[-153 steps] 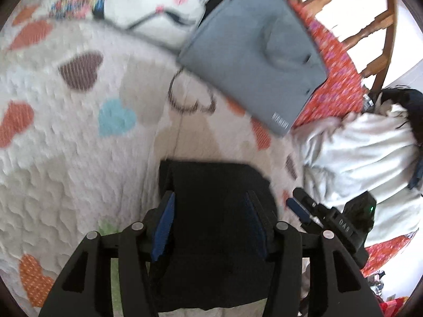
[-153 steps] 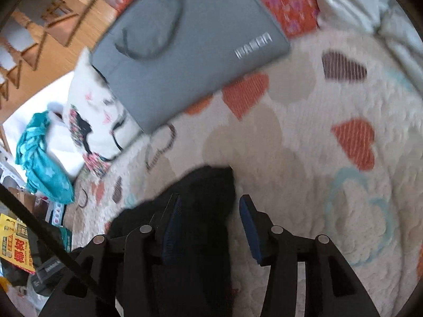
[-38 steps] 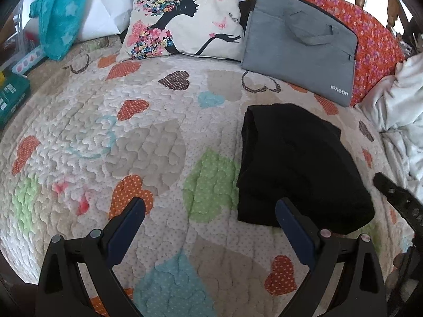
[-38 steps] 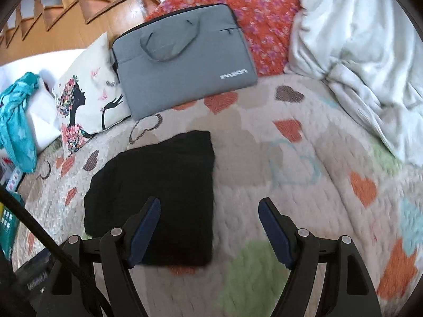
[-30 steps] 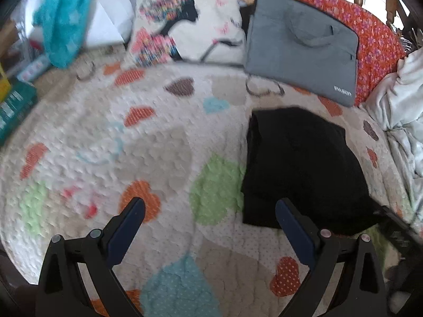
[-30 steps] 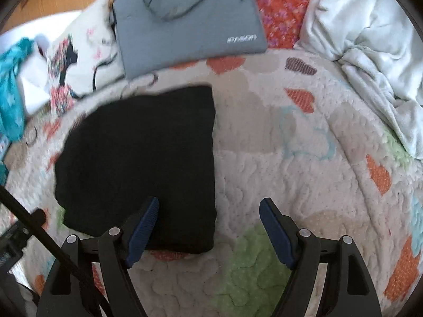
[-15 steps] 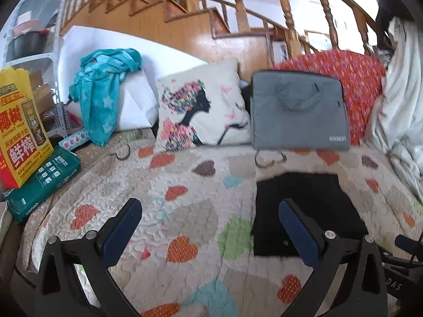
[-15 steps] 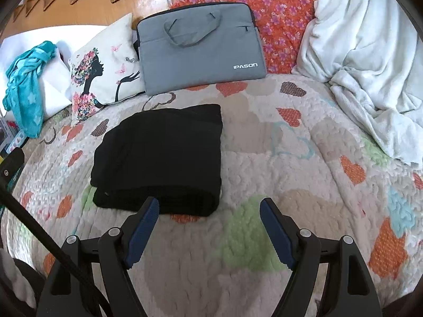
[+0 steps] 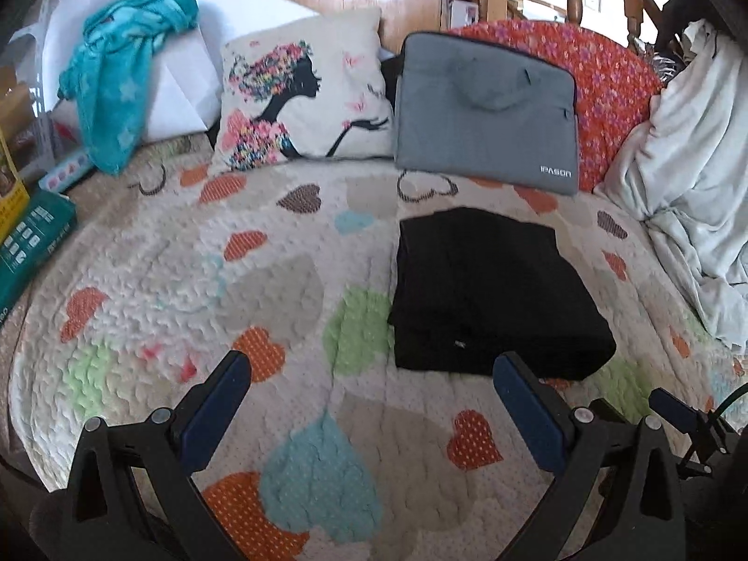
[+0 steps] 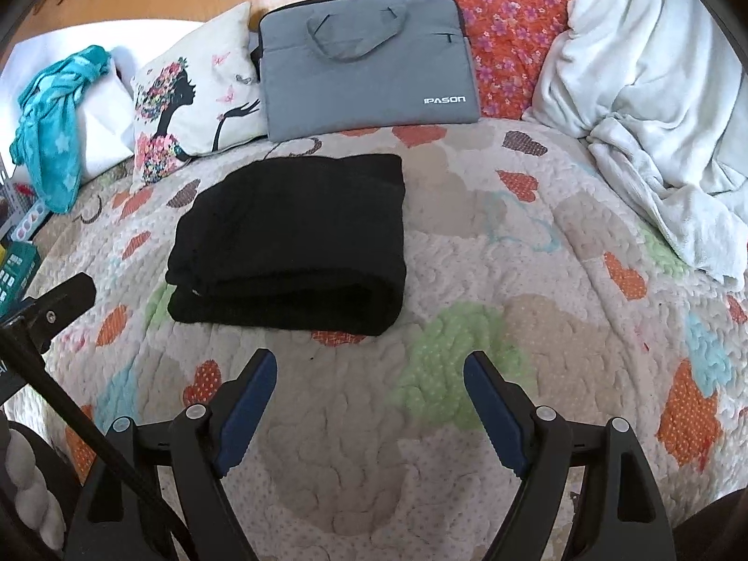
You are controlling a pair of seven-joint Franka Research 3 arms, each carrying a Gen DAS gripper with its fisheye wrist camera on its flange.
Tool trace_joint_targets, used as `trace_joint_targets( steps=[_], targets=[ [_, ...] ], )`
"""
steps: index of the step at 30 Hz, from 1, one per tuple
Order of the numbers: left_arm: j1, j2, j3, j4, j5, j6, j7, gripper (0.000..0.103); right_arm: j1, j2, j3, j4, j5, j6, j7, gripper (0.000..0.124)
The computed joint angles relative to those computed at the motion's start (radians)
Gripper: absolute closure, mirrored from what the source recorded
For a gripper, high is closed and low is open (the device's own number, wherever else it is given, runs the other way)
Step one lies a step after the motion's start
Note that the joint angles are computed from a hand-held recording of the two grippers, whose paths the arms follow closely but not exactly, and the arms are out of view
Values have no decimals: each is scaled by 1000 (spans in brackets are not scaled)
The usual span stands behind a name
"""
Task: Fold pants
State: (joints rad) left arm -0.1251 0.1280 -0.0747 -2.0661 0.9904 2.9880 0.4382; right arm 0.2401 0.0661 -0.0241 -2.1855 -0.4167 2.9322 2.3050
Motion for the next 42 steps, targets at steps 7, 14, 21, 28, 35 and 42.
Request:
trace_joint_targets(
  steps=[7, 14, 21, 28, 35, 42],
  targets=[
    [5, 16, -18, 1, -116, -12, 119, 0, 6, 18, 3, 14, 36, -14, -45, 37],
    [-6, 24, -14, 5, -162, -25, 169, 0, 15, 28, -1, 19, 79, -21, -79, 37],
    [-14, 26, -8, 5, -178, -29, 189, 0, 21, 32, -5, 22, 93, -30, -96, 37],
    [0, 32, -21, -2, -261, -23, 255, 0, 24, 33, -8, 22, 90, -27, -94, 36],
    [1, 34, -26, -6, -316, -26, 309, 0, 26, 32, -7, 23, 87, -32, -97, 36],
    [13, 46, -45, -7, -425, -32, 417, 0, 26, 34, -6, 25, 94, -36, -105, 36]
  ],
)
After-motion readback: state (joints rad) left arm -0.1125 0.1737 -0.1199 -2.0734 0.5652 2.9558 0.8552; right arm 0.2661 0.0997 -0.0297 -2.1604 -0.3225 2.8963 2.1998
